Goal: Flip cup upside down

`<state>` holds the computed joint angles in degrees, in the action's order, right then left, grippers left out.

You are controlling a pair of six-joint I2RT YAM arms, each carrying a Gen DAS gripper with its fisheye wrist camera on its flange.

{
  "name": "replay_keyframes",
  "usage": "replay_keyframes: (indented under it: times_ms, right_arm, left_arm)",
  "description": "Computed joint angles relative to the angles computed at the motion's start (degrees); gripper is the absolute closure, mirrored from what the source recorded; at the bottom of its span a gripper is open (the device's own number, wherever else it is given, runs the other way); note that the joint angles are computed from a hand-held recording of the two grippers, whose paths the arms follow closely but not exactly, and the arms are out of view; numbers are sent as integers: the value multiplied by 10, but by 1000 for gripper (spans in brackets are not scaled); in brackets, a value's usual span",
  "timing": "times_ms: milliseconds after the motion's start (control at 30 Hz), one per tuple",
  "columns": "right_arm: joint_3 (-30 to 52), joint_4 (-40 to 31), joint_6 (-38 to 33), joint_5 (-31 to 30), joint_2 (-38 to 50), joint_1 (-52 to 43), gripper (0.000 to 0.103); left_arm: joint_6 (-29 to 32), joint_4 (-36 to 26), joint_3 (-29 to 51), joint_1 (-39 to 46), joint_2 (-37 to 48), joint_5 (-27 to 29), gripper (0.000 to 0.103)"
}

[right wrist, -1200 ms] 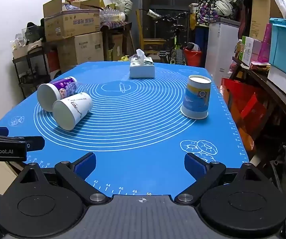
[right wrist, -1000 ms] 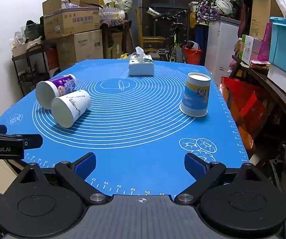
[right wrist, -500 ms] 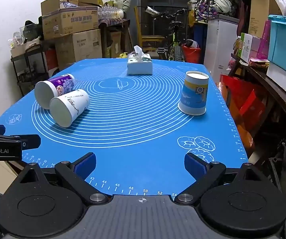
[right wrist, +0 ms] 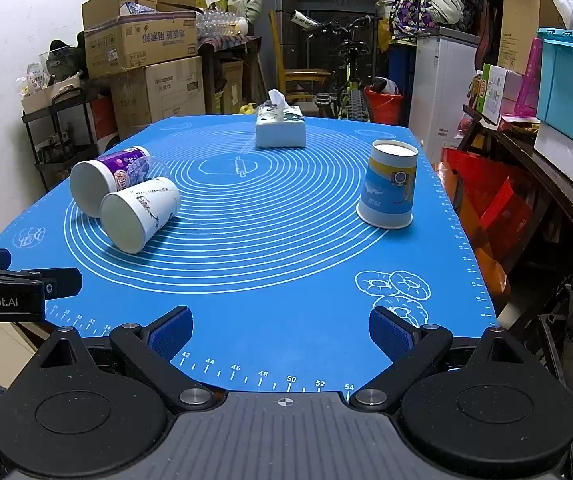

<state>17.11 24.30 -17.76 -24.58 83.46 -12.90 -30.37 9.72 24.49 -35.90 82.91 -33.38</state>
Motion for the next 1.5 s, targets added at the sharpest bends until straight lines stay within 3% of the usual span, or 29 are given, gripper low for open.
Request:
replay_keyframes:
  times_ms: [1500]
  right_arm:
    - [12,-11,-9,-3,17,-12,8]
  left_arm:
    - [-1,-1,6,-9,22,-4,3]
